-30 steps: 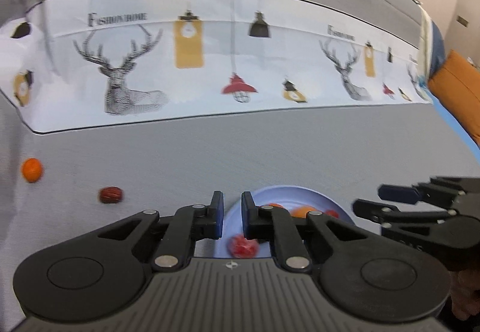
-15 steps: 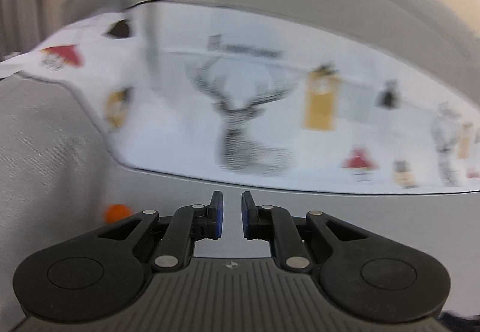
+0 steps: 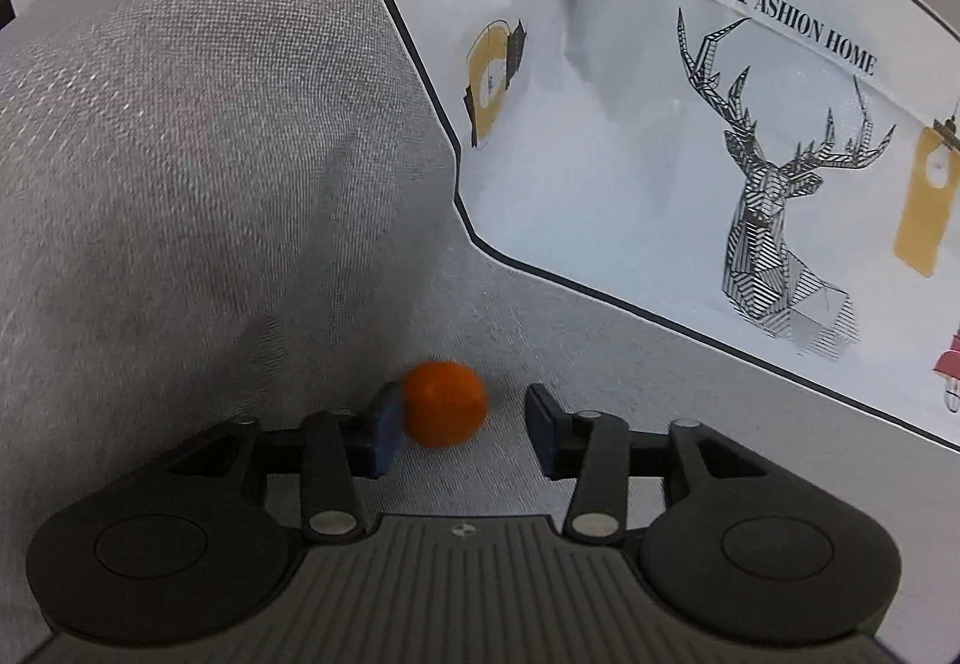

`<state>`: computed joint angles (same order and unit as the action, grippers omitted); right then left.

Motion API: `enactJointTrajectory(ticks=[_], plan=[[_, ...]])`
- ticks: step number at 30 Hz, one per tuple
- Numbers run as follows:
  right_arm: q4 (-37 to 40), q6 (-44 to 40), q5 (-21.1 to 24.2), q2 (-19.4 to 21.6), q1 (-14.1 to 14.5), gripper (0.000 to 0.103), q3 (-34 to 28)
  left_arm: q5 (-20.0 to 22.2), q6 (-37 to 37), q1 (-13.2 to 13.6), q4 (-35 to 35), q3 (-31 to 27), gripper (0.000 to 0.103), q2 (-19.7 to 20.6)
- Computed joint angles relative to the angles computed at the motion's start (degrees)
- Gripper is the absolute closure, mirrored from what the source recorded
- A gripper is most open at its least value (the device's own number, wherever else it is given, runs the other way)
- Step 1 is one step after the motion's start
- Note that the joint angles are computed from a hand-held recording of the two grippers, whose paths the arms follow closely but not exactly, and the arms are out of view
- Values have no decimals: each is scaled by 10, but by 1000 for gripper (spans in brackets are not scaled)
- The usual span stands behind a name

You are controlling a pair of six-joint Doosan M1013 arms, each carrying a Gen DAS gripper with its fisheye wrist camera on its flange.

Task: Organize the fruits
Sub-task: 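Grasp the last orange with the left tool while the right tool grasps a date, then release the orange onto the plate with the left tool while the right tool drops the date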

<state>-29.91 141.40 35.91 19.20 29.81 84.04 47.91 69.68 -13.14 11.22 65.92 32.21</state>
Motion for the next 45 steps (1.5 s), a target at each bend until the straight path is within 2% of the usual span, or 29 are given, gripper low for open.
enactJointTrajectory(ticks=[4,9,13,15,17,18,21,22,24,25,32,34,39,43,45], plan=[[33,-30,2,35,-5,56,-36,7,7,-1,16,-3,48,6],[62,-64,18,77,-10,55,-75,21,8,-5,36,-8,49,12],[110,-114,31,100,-16,49,-96,36,13,-8,46,-13,55,17],[102,-106,36,106,-16,49,-100,35,6,-10,59,-13,71,17],[102,-106,48,110,-17,50,-105,37,-4,-7,51,-14,71,16],[101,-107,54,111,-16,54,-107,38,-5,-6,46,-14,71,15],[60,-91,63,112,-12,75,-107,38,4,-4,34,-11,72,11],[60,-87,60,111,-12,75,-105,38,6,-5,26,-13,72,12],[59,-69,52,105,-14,76,-99,31,12,-4,13,-5,72,5],[50,-58,50,100,-13,85,-95,24,15,-4,6,3,72,-1],[-3,4,27,38,-7,85,-51,-25,95,2,-76,67,73,-63],[-21,25,23,14,-4,85,-31,-26,116,14,-136,81,73,-80],[-88,110,11,-55,8,86,39,-14,182,35,-230,122,73,-116],[-129,192,8,-97,16,86,91,20,261,41,-312,157,73,-141],[-140,217,16,-109,18,86,107,13,298,34,-327,174,73,-156]])
